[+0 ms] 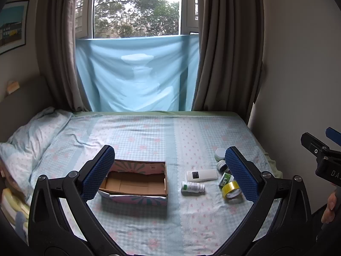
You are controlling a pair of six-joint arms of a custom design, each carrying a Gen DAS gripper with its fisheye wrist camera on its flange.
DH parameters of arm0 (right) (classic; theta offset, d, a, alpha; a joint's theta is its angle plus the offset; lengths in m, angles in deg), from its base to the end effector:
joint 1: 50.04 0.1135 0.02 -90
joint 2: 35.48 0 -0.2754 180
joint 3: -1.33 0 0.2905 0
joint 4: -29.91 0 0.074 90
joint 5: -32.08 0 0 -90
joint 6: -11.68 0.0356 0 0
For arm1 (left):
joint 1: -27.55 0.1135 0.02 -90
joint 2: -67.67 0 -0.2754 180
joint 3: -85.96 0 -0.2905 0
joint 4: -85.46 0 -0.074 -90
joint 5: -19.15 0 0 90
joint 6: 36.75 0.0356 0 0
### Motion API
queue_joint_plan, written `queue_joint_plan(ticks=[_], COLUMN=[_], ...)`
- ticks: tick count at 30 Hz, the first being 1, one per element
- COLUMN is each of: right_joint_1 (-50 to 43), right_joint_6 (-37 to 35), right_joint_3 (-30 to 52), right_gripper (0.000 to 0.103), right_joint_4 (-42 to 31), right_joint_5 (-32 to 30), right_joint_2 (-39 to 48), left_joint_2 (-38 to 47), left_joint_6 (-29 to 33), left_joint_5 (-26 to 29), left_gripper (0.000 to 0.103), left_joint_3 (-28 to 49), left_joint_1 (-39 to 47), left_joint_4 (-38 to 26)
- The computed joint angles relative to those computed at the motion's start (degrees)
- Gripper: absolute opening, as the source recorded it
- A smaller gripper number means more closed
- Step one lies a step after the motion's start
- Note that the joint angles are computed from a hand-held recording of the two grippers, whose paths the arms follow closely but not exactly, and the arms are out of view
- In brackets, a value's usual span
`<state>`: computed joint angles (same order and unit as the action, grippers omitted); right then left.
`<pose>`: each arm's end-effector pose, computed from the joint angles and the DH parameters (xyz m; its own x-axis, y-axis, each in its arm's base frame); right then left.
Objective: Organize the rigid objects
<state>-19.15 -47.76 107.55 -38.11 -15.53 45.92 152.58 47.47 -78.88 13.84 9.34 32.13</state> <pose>0.2832 0.1414 0.4391 -0.4842 0.1479 -0.8624 0.3353 0.9417 -0.0268 0.3410 -0.1069 0.4460 -0.4973 0.0586 -0.8656 0.1456 0.9892 -0.0167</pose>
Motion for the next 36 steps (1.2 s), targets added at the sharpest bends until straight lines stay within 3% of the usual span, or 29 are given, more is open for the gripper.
queue_joint_plan(ticks=[36], right_joint_1=[1.4], right_joint_6=[3.3], right_joint_3=[0.4], right_gripper=[0.103], right_joint_4=[-2.4], right_joint_5=[2.2], right_joint_2=[-0.6], left_joint_2=[0.5], left_joint_6=[1.9], left_joint_5=[2.1], left_gripper=[0.103], left_joint_3=[1.2], left_joint_1=[0.1], left_joint_4=[-1.1])
